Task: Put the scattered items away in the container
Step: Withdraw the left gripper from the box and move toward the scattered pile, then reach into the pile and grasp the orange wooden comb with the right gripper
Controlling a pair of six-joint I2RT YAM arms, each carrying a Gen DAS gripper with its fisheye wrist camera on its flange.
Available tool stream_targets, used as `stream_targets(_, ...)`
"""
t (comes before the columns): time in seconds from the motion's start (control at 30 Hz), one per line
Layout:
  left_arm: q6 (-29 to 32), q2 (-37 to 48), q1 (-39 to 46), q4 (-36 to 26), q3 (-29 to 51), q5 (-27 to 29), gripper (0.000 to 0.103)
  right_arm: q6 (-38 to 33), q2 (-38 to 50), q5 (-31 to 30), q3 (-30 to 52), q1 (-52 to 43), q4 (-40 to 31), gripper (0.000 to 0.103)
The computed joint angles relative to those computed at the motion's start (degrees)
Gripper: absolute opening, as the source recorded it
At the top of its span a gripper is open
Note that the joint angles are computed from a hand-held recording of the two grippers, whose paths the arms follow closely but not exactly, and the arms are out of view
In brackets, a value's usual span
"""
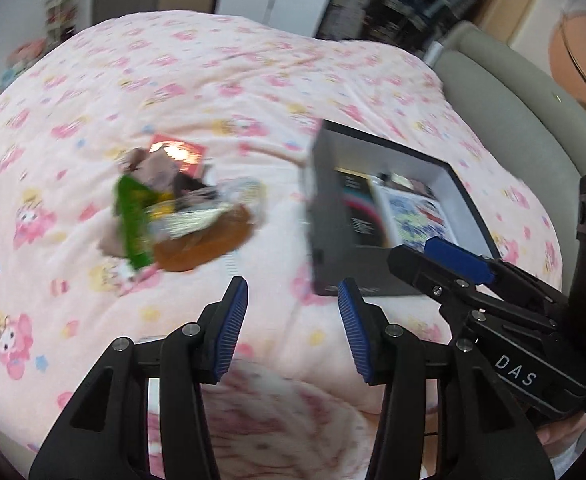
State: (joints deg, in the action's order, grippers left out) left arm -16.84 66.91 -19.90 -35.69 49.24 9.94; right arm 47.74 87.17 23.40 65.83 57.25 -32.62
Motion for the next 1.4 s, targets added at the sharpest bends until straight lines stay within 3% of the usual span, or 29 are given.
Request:
stream_targets(0.1, 3.11, 0.6, 7.38, -0.15, -0.74, 3.42, 0.049, -4.68, 5.0, -5.42, 2.43, -1.97, 5.28, 0.046)
stream_targets(0.3, 12.91, 13.68, 21.33, 0.84, 2.96, 9.69, 0.049, -7.44, 18.45, -11.22, 14.35, -7.69, 2.44, 0.046)
stream_targets(0.47, 19.72, 30.49, 24.97, -1.29, 10.67, 13.69, 0.049, -7.85, 30.17, -17.12, 23.91, -9.57, -0.58, 0.046)
stream_targets(0.6, 26.33, 43.43, 26.07, -9.0, 19.6, 20.52, 0.049, -8.82, 38.45, -15.21, 32.78, -9.85, -6.28, 0.046)
stream_targets(0.73, 25.31, 48.38, 24.92, -7.55, 22.48, 16.91, 0.049, -7.03, 43.66, -15.17, 37.81, -11.22, -9.67, 0.048)
stream_targets(0.8, 24.42, 49.15, 24.59, -5.46, 22.62, 15.21, 0.049, -6.56, 44.6, -14.41, 38.26, -11.34, -9.64, 0.056)
stream_targets(0.97, 23.77, 49.08, 25.72, -2.68, 21.66, 17.54, 0.05, -7.26, 45.1, -9.59, 39.22, -10.16, -10.28, 0.068)
stream_targets(1.13, 21.54, 50.18, 27.66, 0.14, 20.83, 21.59, 0.044, -7.18, 44.46, -16.43, 35.81, -13.08, -4.33, 0.072)
stream_targets(1.17, 21.47, 50.94, 28.31, -0.4, 21.96, 22.96, 0.044, -7.22, 42.89, -19.98, 32.57, -13.85, -0.32, 0.071)
stream_targets(1.23, 21.39, 49.49, 29.77, 0.9, 20.14, 25.6, 0.037, -5.59, 41.01, -26.38, 27.82, -14.77, 5.89, 0.048)
stream_targets(1.3, 21.8, 47.39, 30.67, 1.32, 18.19, 25.91, 0.035, -4.9, 39.48, -29.26, 25.32, -14.7, 8.41, 0.042)
stream_targets(1.4, 23.42, 44.03, 32.25, 0.2, 15.36, 27.82, 0.034, -5.68, 36.81, -32.94, 22.59, -13.52, 11.42, 0.042)
